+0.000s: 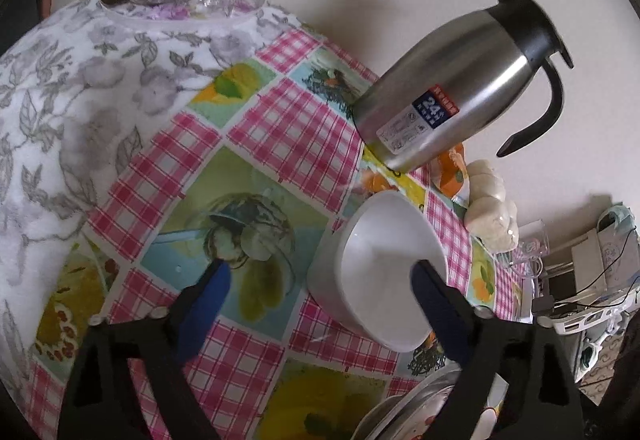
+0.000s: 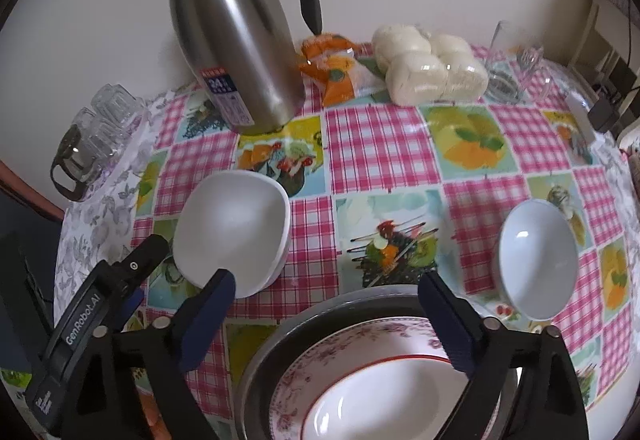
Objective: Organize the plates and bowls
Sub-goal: 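Close the right tool on the white square bowl rim, then lift the white square bowl off the table with the right tool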
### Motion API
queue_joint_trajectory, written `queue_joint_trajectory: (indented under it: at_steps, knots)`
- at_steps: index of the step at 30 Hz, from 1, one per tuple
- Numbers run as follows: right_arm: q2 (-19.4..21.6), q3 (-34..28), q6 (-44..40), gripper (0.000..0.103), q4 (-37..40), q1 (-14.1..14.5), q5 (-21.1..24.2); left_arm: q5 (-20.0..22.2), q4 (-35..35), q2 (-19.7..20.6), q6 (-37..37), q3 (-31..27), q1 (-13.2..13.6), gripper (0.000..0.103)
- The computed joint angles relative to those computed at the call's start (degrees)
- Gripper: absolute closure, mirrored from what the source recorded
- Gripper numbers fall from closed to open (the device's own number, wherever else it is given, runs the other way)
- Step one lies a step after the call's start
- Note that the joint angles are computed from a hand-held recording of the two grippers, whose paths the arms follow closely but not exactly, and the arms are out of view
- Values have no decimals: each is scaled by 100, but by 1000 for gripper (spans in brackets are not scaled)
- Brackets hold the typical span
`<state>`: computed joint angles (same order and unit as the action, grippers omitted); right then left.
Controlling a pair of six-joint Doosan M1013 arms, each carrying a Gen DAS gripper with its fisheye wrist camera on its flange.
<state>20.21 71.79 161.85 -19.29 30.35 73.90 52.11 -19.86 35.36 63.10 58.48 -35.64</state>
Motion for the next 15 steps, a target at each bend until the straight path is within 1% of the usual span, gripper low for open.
queue_joint_trajectory:
  at_steps: [2, 5, 8, 10, 12, 14, 15]
  knots:
    - [30, 11, 13, 20, 56, -22, -55, 29, -128, 38, 36, -2, 8, 16]
    - [83, 1, -44, 27, 130, -43, -106, 85, -156, 94, 48, -37, 4, 23]
    - [124, 16, -23, 35, 214, -71, -253, 74, -224, 125, 86, -41, 7, 26]
    - [168, -9, -36, 38, 248, -80, -259, 52, -306, 145, 159, -44, 9, 29]
    - [235, -55, -59, 44, 292, -93, -236, 39, -356, 168, 225, -57, 7, 36]
    - [265, -61, -51, 53, 357, -114, -300, 12, -403, 192, 266, -67, 5, 42]
    - [290, -78, -72, 55, 384, -123, -311, -10, -424, 192, 273, -56, 7, 44]
